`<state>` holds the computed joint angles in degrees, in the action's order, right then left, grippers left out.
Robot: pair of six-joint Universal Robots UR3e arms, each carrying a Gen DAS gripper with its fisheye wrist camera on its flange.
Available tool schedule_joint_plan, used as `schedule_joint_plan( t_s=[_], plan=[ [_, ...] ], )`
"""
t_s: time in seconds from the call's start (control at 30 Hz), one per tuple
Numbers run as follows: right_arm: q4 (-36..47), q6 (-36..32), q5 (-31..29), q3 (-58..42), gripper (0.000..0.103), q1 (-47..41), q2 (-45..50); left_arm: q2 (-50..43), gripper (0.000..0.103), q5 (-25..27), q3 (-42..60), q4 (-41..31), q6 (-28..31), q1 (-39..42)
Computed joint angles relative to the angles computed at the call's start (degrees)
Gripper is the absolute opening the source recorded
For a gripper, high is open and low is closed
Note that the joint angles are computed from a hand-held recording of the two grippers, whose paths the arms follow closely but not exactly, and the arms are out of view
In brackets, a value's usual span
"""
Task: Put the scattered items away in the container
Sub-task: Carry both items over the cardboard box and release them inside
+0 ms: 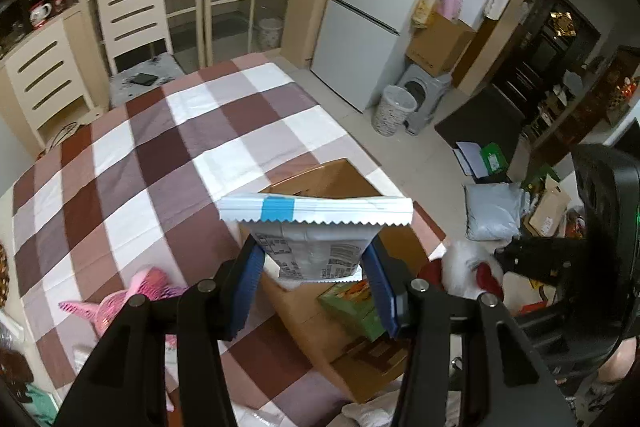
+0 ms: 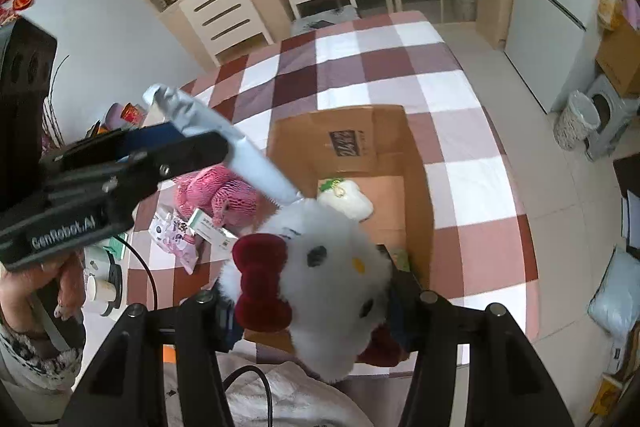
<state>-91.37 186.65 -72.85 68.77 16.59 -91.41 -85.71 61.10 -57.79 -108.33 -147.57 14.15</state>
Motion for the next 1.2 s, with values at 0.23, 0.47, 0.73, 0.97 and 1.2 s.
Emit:
schedule_joint_plan(
  t_s=[0.23,0.47,0.73,0.97,1.2],
  plan=[
    [-1.0,-0.9,0.5,3.3,0.056,-1.0,-0.5,-5.4,0.051,3.4,0.4,4.8,-4.5,-6.8],
    [-0.9,-1.2,1.0,3.9,0.056,-0.9,0.5,-7.8,0.051,6.8,-1.3,7.3,-5.3,-10.0],
    [-0.2,-1.2,0.1,2.0,0.056,-0.5,2.5,-9.6,0.051,6.9,0.7,6.7,-5.5,-10.5],
    [1.5,-2.0,-4.2,-1.8,0.061,1.6,5.2,-10.3,0.054,5.4,3.2,4.7,-5.7,-9.7],
    [1.5,-2.3,-5.6,-4.1,0.061,2.2,5.4,-9.6,0.064,4.4,5.0,3.3,-5.6,-7.8]
  ],
)
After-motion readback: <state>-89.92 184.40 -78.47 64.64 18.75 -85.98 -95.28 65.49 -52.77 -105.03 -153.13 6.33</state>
